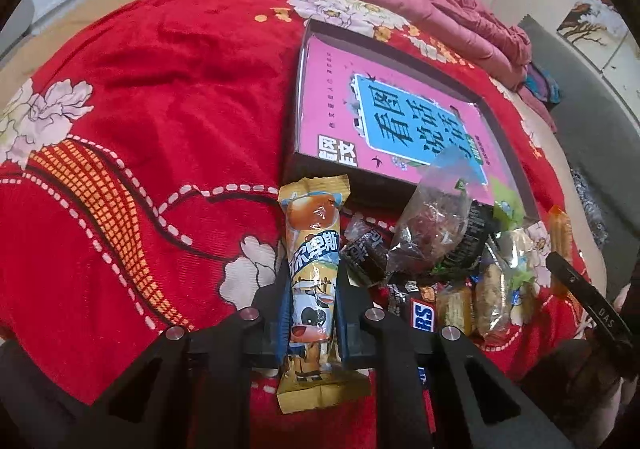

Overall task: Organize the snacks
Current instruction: 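Close left gripper on the yellow snack bar while right gripper closes on the bread bag, then carry both held snacks over the tray and open both grippers to drop them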

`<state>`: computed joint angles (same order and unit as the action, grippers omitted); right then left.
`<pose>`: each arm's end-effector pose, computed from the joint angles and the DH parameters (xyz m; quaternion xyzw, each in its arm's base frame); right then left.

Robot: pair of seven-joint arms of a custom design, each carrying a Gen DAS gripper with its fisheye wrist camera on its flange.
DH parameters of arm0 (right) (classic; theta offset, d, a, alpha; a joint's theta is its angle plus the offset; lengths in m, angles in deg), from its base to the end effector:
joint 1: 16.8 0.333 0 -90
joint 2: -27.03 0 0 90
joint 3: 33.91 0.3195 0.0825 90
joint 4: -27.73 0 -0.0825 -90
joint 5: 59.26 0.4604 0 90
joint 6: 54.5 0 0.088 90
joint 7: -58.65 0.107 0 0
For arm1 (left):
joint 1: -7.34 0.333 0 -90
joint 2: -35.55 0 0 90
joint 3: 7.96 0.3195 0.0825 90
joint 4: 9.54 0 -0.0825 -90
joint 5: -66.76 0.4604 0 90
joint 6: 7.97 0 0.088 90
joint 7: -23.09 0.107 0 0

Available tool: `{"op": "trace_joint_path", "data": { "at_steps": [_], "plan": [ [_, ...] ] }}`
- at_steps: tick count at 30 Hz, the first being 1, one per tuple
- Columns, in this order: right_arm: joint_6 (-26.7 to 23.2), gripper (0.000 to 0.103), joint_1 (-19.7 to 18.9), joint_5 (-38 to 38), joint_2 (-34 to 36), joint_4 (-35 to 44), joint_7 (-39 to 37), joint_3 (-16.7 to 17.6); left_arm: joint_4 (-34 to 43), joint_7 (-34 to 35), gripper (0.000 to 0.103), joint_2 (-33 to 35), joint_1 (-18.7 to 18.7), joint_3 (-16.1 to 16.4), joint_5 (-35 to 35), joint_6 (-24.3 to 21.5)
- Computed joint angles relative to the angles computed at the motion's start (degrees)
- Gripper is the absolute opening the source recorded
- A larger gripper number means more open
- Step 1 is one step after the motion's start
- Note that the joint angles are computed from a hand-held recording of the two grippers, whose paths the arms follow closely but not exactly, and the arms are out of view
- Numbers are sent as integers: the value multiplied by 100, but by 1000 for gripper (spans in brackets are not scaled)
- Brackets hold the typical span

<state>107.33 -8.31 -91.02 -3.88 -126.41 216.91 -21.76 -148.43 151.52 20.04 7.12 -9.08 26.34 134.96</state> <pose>0.4321 0.1869 0.4231 -0.5326 0.7614 -0.2216 0.2958 0.5418 -0.0090 0.4060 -0.6066 0.7376 -0.2947 0.0321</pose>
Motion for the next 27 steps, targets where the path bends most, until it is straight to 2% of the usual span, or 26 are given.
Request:
{"op": "trace_joint_path", "data": {
  "at_steps": [11,27],
  "plan": [
    [259,38,-263,-279,-38,29,211,171,7,243,18,-306,-69,110,-324,-26],
    [736,38,-594,-587,212,247,211,276,349,28,18,-9,-142,-33,-221,319]
  ]
}}
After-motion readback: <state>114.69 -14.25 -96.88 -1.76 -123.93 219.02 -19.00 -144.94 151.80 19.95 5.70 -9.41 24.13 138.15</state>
